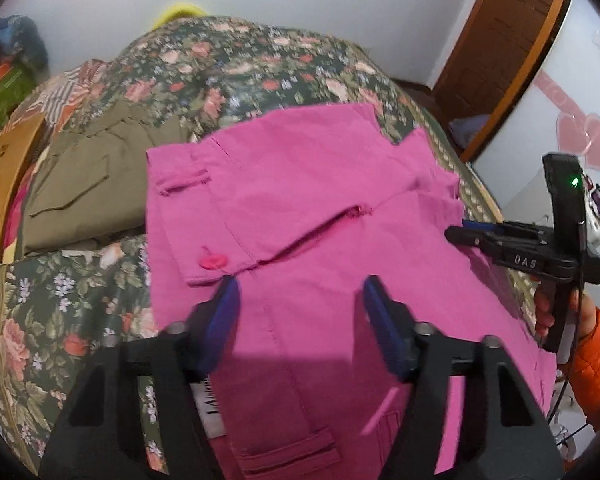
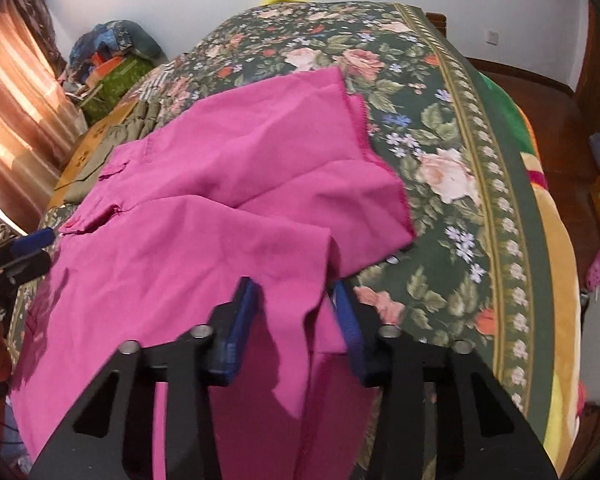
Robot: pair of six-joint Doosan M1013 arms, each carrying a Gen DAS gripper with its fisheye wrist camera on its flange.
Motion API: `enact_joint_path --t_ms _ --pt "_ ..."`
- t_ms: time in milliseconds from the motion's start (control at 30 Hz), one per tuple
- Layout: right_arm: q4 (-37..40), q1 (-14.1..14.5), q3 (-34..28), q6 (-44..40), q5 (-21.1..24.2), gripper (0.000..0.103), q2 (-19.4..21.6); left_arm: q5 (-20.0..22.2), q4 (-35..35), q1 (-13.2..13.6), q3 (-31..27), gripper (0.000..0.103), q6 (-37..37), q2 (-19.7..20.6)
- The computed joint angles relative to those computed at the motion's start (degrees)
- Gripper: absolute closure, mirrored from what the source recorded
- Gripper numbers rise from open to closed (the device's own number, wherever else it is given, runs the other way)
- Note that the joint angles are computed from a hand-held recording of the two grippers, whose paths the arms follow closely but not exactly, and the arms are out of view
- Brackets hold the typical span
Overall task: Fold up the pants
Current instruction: 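Lower both grippers onto the pink pants waistband and close on it, then lift the pink pants waistband with both grippers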
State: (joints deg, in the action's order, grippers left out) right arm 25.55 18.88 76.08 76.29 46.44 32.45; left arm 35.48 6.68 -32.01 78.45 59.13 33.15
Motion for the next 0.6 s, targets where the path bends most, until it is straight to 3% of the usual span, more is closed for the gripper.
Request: enact_joint_path --t_ms 133,400,600 --pt "0.72 -0.04 0.41 -0.92 -0.06 0.089 -0.24 2.51 -1.22 -0.21 -0.75 0.073 0.86 0.84" --pt "1.10 -0.17 2.83 -1.79 0.33 0.091 -2.11 2.74 0.46 -1.20 1.83 0.078 -0.57 -0.56" --pt "-2.29 -0.09 1.97 1.35 2.75 0.084 -2.45 2.32 3.30 -0.88 3.07 0.077 -5.21 -2.21"
